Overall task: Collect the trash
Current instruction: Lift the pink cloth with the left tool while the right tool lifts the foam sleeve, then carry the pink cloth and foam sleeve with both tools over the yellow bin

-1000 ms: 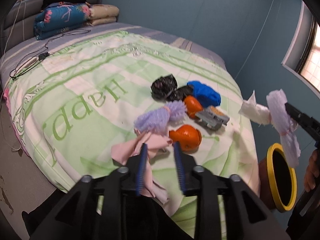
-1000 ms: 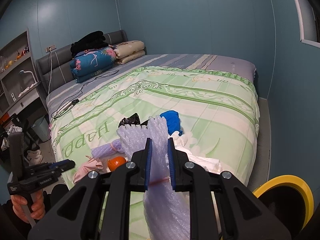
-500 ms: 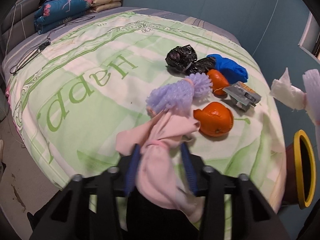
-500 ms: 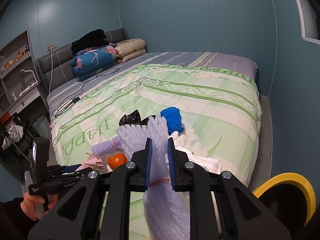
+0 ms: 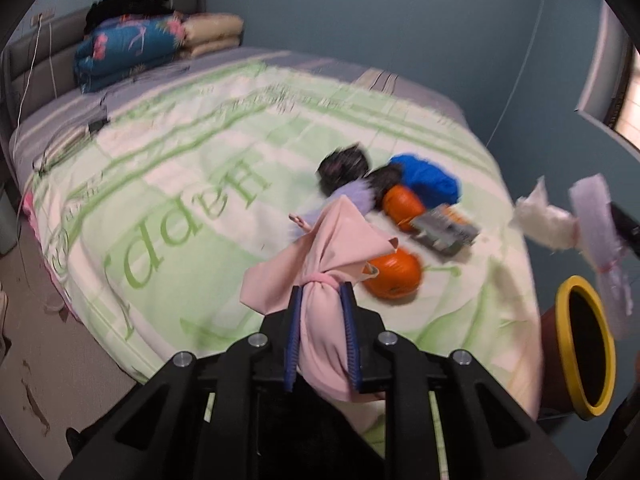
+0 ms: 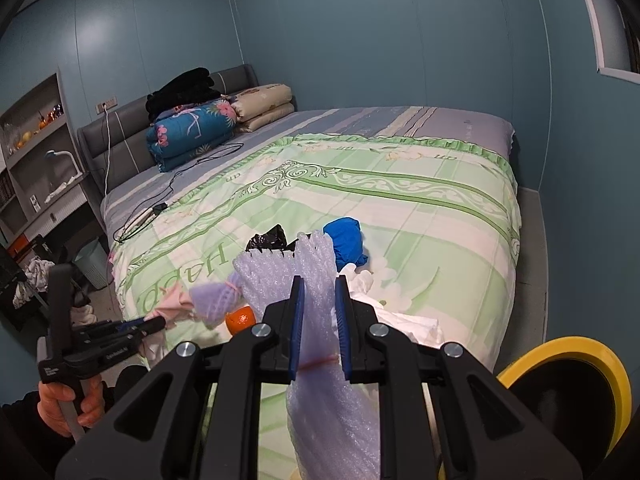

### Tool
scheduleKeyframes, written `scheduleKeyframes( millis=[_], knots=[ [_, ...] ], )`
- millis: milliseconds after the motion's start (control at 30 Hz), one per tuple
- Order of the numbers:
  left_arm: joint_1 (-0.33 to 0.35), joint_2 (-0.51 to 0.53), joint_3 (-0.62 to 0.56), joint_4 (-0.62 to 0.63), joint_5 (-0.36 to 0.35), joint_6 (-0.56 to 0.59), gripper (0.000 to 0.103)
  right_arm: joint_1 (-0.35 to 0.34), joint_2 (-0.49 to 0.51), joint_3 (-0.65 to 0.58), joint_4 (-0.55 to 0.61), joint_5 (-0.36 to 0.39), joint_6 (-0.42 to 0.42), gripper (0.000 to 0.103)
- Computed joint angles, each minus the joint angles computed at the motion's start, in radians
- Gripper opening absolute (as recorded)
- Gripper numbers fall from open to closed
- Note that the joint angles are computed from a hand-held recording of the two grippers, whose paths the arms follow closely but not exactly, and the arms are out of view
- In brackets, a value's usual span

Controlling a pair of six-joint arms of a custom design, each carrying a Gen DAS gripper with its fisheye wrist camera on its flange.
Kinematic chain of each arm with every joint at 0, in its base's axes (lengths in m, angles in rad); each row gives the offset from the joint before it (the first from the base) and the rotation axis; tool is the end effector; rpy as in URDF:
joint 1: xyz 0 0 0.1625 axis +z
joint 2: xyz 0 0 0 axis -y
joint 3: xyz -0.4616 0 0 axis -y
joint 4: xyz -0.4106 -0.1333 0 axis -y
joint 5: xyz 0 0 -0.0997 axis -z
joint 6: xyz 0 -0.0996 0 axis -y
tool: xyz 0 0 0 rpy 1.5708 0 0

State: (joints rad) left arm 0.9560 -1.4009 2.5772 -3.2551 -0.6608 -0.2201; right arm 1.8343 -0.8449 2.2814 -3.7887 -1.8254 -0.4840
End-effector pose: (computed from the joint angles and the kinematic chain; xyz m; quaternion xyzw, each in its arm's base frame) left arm -0.0303 -0.4104 0.2335 0.0622 0.8742 -0.3788 0.2973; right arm 0.2347 -0.4546 0.1026 0.2899 -0.8715 0.3625 0.1582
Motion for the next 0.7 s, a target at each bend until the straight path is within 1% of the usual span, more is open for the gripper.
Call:
scheduleKeyframes(
  millis=[67, 133, 267, 500, 700],
  knots=[
    [-0.053, -0.011, 0.009, -0.005, 0.02, 0.002, 0.018, -0.007, -0.025, 0.014, 0.022, 0.022, 0.018, 0.014],
    [-0.091, -0.017, 0.012, -0.004, 0.036, 0.0, 0.018, -0.018, -0.06, 0.032, 0.049, 0.051, 0.04, 0.014],
    [-0.151, -0.033, 0.011, -0.005, 0.029, 0.0, 0.018, -0.026, -0.11, 0.063, 0.051, 0.069, 0.053, 0.014],
    [-0.23, -0.044, 0.017, -0.01, 0.027, -0.005, 0.018, -0.032, -0.183, 0.119, 0.001, 0.083, 0.053, 0.014],
    [-0.275, -0.035, 0.014, -0.008, 0.026, -0.006, 0.018, -0.052, -0.233, 0.158, -0.052, 0.088, 0.048, 0.014]
  ],
)
